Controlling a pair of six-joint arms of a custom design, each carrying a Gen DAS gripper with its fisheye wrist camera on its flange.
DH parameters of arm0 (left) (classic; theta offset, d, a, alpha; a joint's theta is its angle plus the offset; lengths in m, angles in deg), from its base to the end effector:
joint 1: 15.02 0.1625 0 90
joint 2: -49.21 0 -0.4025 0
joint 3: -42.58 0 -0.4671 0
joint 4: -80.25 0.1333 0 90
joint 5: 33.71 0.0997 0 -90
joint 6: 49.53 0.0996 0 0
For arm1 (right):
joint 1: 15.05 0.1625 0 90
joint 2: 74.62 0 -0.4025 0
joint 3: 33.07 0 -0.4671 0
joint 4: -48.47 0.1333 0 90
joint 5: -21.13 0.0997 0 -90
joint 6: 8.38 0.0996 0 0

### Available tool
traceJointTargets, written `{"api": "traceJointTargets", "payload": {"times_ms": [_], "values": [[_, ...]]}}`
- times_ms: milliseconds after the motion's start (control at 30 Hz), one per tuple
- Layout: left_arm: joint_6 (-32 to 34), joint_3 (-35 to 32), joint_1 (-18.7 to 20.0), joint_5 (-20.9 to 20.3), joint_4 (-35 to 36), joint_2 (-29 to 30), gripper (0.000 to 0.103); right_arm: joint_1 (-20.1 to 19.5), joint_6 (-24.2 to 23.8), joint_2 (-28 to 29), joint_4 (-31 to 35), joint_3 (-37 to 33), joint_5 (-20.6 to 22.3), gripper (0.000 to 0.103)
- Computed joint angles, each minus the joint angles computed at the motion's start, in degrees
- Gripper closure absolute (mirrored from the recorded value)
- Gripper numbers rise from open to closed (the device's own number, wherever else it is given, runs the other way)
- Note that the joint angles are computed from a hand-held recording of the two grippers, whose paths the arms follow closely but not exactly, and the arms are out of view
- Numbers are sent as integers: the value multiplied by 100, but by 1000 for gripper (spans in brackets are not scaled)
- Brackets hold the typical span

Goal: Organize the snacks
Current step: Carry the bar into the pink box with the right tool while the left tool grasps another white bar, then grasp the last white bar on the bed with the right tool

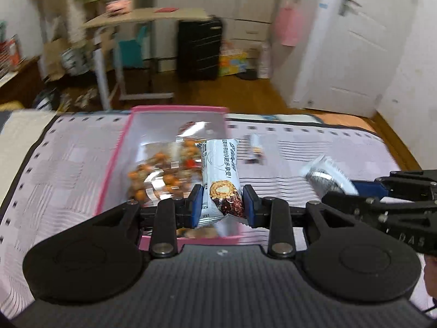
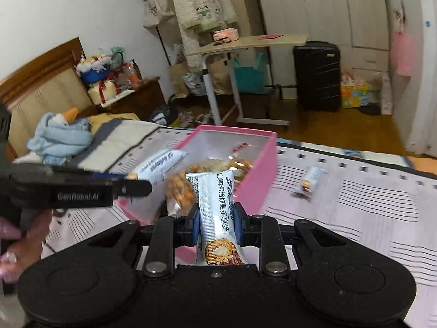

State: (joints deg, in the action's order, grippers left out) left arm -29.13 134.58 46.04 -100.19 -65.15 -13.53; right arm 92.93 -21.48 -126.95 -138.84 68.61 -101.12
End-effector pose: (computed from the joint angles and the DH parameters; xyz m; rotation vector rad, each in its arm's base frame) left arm -0.1977 -0.7152 0.2539 1.0056 2.5012 -0.6651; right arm 0.2860 -0.6217 0.1443 0.3465 -2.4011 1.0989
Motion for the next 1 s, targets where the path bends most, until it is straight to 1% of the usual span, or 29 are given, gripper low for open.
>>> {"api": "traceJointTargets", "payload": {"times_ms": [100, 233, 400, 433, 467, 500, 533, 567, 600, 633, 667, 700, 800, 867, 1000], "values": [[-172, -253, 180, 99, -67, 208, 73, -138, -123, 394, 17, -421, 330, 74], [-335, -556, 334, 366, -122, 505, 73, -194, -344, 876, 227, -958, 499, 74], [-527, -777, 437, 611, 50, 732, 73, -128, -769, 1358, 274, -1441, 167, 74], [-554, -811, 453, 678, 65, 780, 72, -130, -869, 1420, 208, -1480, 121, 71], [-606, -837, 476, 688, 74, 813, 71, -132, -925, 1479, 169, -1528, 77, 71], [-675, -877, 499, 678, 94, 851, 71, -132, -927, 1521, 137, -1573, 4, 68], [-649, -899, 516, 666, 115, 879, 67, -132, -905, 1527, 123, -1577, -66, 67], [-512, -891, 501, 719, 91, 897, 62, -139, -870, 1488, 113, -1545, -30, 67], [-415, -826, 467, 847, -88, 899, 58, -152, -844, 1422, 65, -1476, 46, 66], [-288, -737, 423, 987, -310, 882, 51, -155, -810, 1339, -49, -1379, 110, 65], [-213, -683, 398, 1020, -411, 856, 48, -156, -776, 1270, -101, -1317, 143, 65], [-210, -675, 388, 973, -373, 824, 48, -149, -727, 1178, -111, -1249, 158, 65], [-457, -734, 387, 646, -38, 703, 48, -107, -595, 915, -37, -1104, 96, 64], [-430, -689, 343, 499, -23, 614, 48, -90, -465, 662, 119, -958, 102, 64], [-248, -493, 202, 180, -39, 427, 49, -57, 63, 140, 969, -859, 17, 64]]}}
